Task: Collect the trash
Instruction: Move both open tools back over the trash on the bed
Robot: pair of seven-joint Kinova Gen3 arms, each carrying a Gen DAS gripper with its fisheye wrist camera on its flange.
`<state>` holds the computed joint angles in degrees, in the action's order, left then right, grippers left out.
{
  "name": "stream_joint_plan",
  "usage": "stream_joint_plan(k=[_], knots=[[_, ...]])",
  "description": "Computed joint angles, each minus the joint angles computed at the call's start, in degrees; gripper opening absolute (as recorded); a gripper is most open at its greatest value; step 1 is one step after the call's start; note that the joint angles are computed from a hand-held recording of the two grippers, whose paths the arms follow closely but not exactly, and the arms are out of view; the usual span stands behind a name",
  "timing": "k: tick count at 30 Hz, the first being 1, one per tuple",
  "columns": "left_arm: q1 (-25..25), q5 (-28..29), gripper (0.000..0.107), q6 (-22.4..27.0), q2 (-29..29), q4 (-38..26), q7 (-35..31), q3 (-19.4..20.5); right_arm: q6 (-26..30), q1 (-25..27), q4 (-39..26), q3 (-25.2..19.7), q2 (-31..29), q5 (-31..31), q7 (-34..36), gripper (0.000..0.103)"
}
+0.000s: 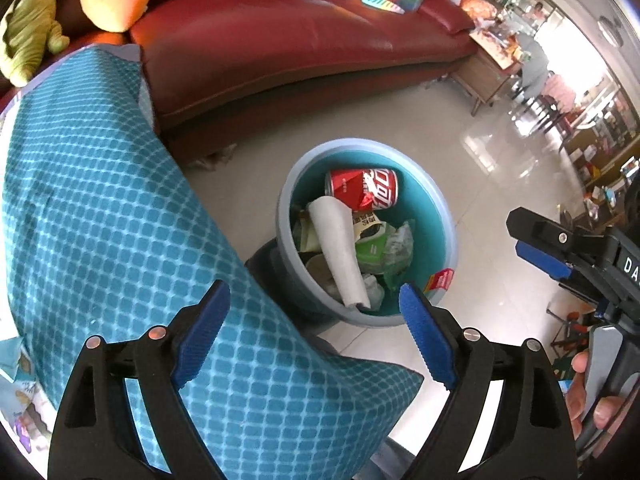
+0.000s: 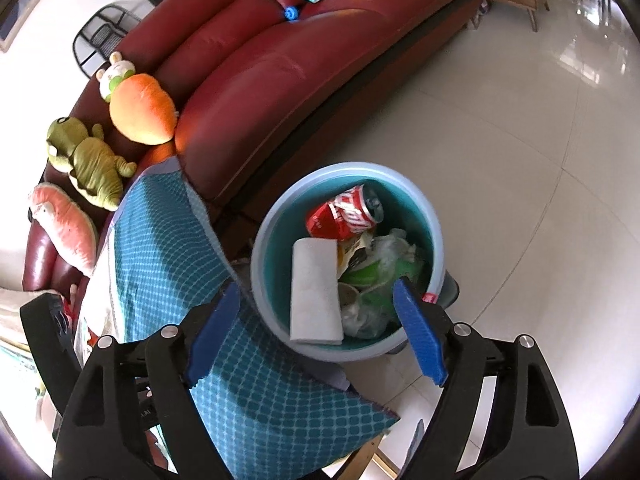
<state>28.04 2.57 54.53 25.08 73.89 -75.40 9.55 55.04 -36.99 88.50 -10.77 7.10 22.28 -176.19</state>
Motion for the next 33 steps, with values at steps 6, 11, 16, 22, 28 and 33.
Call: stream_joint_plan(k=[6,11,16,22,28,33], knots=[[-2.08,1.11,0.088,-2.99,-5.4,5.95,-0.74,0.0,2.63,-3.16,-3.28,-0.99,1.32,2.0,-1.22,0.076],[-4.35,2.06,0.091,-5.1,-9.96,11.01,-1.19,-0.02,4.8,-6.61,-6.47,-1.28,2.85,3.84,-2.12,0.076],[-7.09,3.03,0.091,-6.71,-14.85,16.33,-2.13,-0.27,6.31,-10.03,-10.02,-1.07,5.09,5.02,-2.28,0.076],[-10.69,3.79,0.091,-7.69,-21.48,21.99,-4.65,-1.08,8.67,-14.7,-15.52,-0.4,8.05,6.09,-1.03,0.076],[-15.13,6.28,0.091,-6.91,-27.8,26.94,-10.1,-3.32,10.39,-18.31,-21.46,0.45,11.41,5.25,2.61,0.076],[-17.63,5.98,0.091,-5.52,-32.02,30.99,-13.05,-4.46,11.09,-20.39,-25.62,1.32,14.25,3.15,6.22,0.076]])
